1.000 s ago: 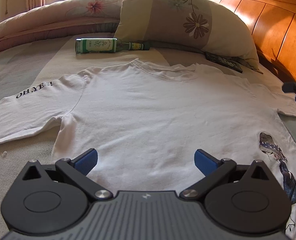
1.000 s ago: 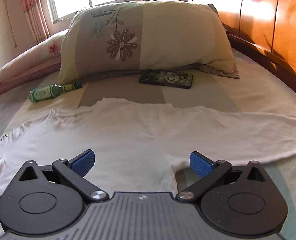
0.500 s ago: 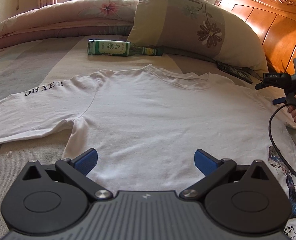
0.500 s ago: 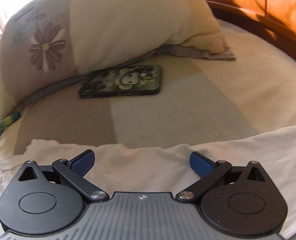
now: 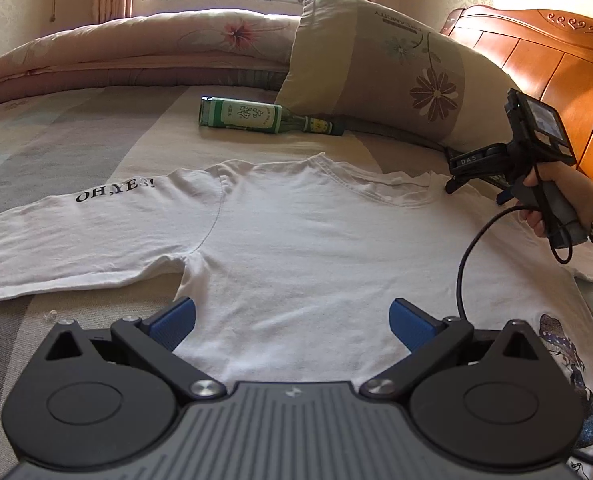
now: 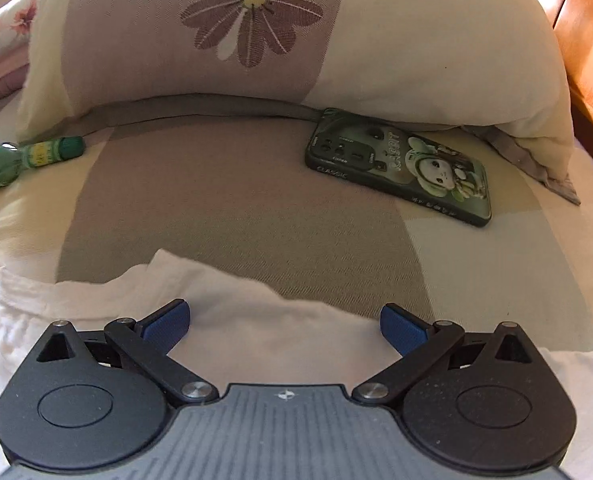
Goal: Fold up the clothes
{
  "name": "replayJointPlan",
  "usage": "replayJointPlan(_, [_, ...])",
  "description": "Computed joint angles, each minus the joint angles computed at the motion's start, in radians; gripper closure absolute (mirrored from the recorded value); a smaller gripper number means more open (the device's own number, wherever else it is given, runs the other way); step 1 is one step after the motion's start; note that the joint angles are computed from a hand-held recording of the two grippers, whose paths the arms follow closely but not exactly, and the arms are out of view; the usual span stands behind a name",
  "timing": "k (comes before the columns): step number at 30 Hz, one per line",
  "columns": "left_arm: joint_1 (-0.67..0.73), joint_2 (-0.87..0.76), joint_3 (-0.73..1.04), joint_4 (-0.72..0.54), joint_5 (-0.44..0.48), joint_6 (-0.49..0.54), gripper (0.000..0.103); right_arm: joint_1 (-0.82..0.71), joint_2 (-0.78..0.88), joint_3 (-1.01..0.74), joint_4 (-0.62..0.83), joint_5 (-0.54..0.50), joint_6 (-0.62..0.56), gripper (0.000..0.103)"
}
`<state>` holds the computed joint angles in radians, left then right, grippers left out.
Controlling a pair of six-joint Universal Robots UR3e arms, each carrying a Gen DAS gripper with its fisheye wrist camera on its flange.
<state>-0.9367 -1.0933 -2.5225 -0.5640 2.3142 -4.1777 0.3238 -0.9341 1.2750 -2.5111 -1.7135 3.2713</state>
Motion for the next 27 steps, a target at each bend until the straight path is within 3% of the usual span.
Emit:
replayJointPlan(4, [0.036,0.043,-0.019,-0.022,-0.032,0.004,0.001,-0.009,0.056,-0.070,-0.017,0.002,0.059,0.000])
replayJointPlan(7, [0.045,0.074,-0.031,-0.025,-0.047,0.013,0.001,0.003,0.006,0.013,-0.123,-0.035,0.062,0.000])
replayJointPlan(10, [0.036,0.081,-0.030,-0.026,-0.040,0.006,0.001,-0.029,-0.140,0.180,-0.160,0.078,0.047,0.000])
replayJointPlan(15, [0.039,0.050,-0.003,-0.030,-0.086,0.034,0.001,-0.011,-0.399,0.438,-0.114,0.105,-0.055,0.000])
replayJointPlan(22, [-0.035,-0.026,0.049,0.010,-0.082,0.055,0.001,-0.076,-0.802,0.829,-0.020,0.258,-0.174,0.000])
replayJointPlan(27, [-0.015,-0.002,0.046,-0.021,-0.098,0.040,0.001,0.060,-0.964,1.017,-0.026,0.160,-0.215,0.000])
